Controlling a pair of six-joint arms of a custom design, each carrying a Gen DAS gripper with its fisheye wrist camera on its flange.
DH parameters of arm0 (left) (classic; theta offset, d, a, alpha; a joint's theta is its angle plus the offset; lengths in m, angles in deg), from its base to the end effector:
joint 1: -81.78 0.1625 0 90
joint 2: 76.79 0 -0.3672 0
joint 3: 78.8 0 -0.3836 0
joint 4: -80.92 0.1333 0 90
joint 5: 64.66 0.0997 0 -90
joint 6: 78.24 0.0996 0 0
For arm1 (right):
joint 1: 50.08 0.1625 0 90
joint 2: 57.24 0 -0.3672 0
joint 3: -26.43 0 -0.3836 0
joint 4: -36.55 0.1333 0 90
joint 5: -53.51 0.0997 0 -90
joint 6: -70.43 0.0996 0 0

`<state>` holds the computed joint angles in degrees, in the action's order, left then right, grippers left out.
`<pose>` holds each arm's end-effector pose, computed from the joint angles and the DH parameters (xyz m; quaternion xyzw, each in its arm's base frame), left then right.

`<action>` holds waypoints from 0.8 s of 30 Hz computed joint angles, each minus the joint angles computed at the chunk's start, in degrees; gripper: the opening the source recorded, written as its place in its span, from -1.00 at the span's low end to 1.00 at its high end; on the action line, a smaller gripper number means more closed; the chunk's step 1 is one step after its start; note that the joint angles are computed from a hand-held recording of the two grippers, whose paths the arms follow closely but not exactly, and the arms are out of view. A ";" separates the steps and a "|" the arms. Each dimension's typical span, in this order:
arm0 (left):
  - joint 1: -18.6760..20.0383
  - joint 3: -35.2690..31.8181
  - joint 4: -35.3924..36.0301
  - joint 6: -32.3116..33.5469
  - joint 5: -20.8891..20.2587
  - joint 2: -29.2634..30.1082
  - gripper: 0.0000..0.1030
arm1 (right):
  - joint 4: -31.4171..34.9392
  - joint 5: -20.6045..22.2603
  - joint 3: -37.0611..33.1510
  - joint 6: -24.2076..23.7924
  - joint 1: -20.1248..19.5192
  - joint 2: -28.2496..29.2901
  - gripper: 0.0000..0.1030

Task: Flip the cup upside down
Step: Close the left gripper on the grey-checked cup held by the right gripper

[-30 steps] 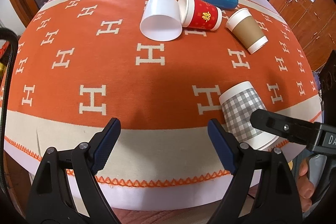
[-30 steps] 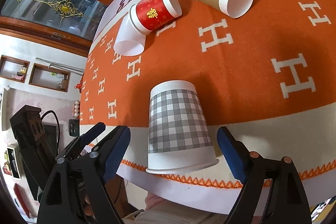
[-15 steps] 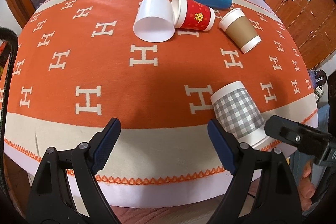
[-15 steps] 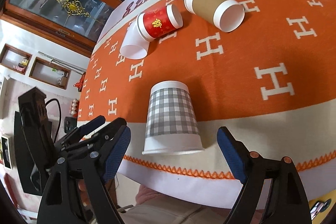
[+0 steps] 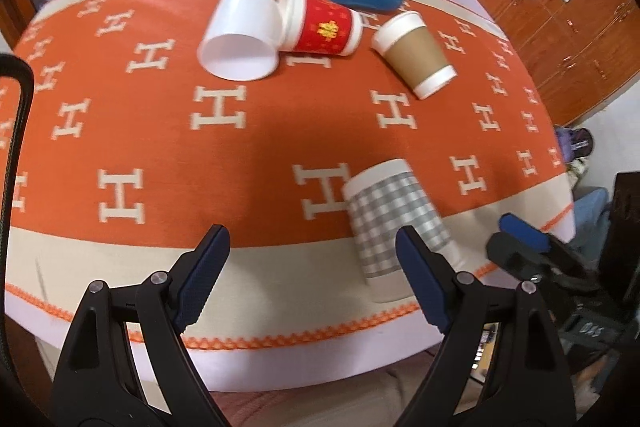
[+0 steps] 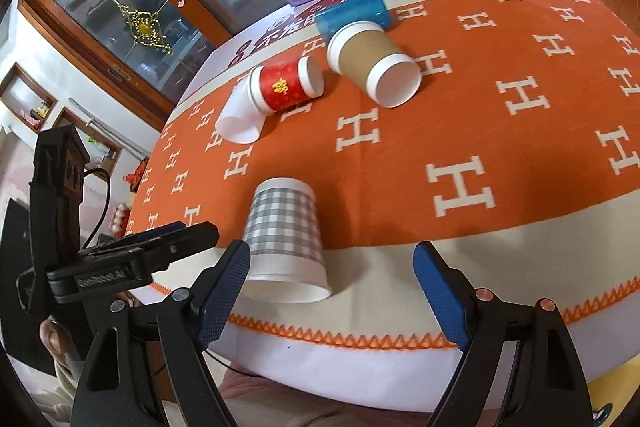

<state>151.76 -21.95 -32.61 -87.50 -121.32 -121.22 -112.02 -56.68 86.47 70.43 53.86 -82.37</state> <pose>-0.0803 -0.7697 0.2746 0.0618 0.9519 -0.1619 0.2528 0.2829 -0.7292 0.0533 0.0813 -0.9608 0.2212 0.1458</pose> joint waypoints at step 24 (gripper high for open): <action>3.99 -45.55 32.42 -10.72 -16.55 26.43 0.61 | -1.42 3.24 1.67 1.24 -3.34 -0.06 0.17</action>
<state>155.75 -67.51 -0.19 -98.23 -137.86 -94.79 -113.45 -53.44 88.14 71.67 50.52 -82.42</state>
